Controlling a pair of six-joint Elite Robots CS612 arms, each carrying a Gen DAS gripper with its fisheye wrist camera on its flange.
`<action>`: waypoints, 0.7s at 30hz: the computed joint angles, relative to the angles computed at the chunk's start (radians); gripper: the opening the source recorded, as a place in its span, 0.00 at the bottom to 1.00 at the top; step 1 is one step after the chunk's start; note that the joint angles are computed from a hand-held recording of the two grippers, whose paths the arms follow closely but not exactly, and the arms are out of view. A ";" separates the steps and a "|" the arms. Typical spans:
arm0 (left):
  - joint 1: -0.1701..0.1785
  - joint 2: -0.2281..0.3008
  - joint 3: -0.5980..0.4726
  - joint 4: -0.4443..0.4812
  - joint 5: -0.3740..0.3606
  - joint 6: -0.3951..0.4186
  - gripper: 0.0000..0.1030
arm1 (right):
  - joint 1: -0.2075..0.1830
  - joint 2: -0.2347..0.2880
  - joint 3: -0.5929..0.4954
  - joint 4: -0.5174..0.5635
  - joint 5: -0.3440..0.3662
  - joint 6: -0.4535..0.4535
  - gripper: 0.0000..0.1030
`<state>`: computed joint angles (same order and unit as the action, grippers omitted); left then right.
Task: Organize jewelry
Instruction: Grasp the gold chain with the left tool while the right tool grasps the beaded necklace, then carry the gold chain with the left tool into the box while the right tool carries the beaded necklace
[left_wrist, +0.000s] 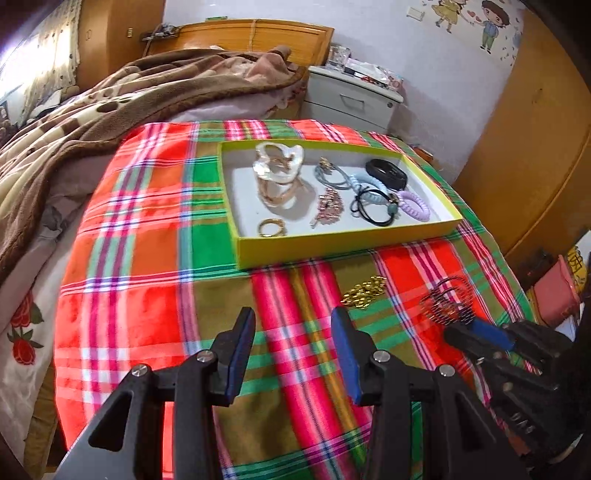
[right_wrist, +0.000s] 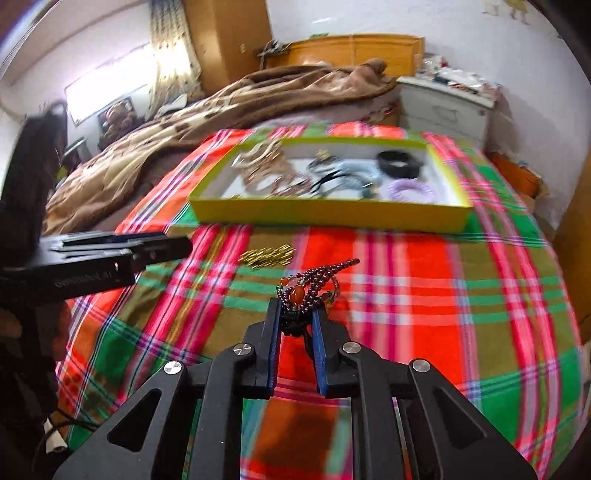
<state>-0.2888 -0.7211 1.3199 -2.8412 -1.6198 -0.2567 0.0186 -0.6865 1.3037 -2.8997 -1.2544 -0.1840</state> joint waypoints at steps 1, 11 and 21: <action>-0.002 0.003 -0.006 0.006 -0.008 0.007 0.43 | -0.005 -0.003 0.004 -0.010 0.000 0.009 0.16; -0.032 0.058 -0.107 0.108 -0.013 0.122 0.43 | -0.024 -0.004 0.001 -0.052 -0.011 0.068 0.16; -0.060 0.065 -0.114 0.116 0.097 0.194 0.42 | -0.032 0.009 -0.022 -0.046 0.009 0.084 0.16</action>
